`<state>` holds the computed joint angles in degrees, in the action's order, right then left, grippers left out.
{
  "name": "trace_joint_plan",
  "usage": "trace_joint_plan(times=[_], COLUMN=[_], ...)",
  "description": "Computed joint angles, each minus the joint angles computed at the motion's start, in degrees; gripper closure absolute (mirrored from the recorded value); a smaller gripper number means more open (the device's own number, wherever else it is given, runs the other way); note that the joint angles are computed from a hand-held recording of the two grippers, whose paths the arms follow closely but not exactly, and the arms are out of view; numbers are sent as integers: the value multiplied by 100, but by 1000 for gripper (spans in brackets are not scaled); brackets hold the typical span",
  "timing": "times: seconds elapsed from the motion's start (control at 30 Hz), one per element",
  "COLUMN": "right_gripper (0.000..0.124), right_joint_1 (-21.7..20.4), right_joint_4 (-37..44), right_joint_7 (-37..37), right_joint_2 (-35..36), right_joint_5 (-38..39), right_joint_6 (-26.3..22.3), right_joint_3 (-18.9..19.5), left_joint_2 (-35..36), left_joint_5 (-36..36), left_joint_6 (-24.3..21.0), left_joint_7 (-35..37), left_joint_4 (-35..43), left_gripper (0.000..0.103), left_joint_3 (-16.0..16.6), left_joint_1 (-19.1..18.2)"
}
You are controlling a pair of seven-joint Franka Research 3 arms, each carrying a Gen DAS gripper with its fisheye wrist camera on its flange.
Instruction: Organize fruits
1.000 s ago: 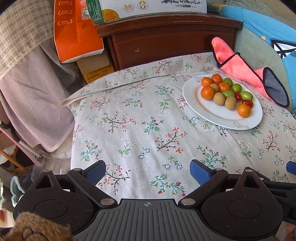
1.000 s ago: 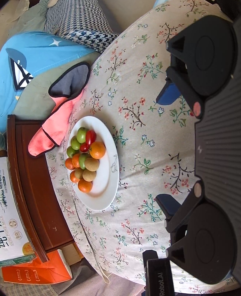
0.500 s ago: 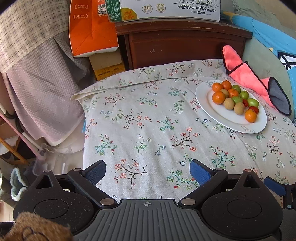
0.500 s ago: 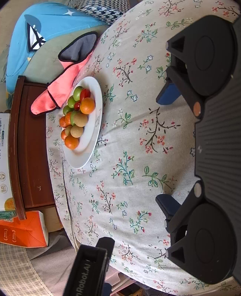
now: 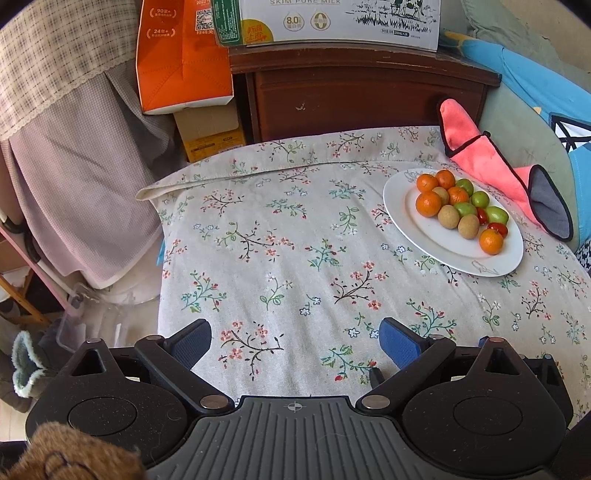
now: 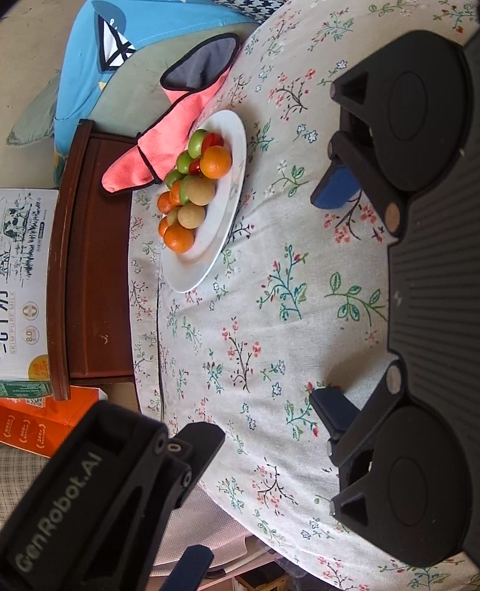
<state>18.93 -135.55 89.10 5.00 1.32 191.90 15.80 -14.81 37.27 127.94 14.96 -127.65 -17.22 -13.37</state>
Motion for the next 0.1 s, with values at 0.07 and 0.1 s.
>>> trace_joint_plan(times=[0.07,0.1], right_gripper=[21,21], right_joint_1=[531,668], right_joint_4=[144,189], right_joint_7=[-303,-404], right_joint_2=[91,117], right_joint_5=[373,509], right_joint_6=[-66,-84], right_joint_3=[-436,-541], left_joint_2=[19,26], left_joint_5=[-13,-19], left_joint_6=[-1,0], left_joint_7=[8,16], left_joint_4=[17,22], left_gripper=[5,5], left_joint_3=[4,8], left_joint_1=[-3,-4])
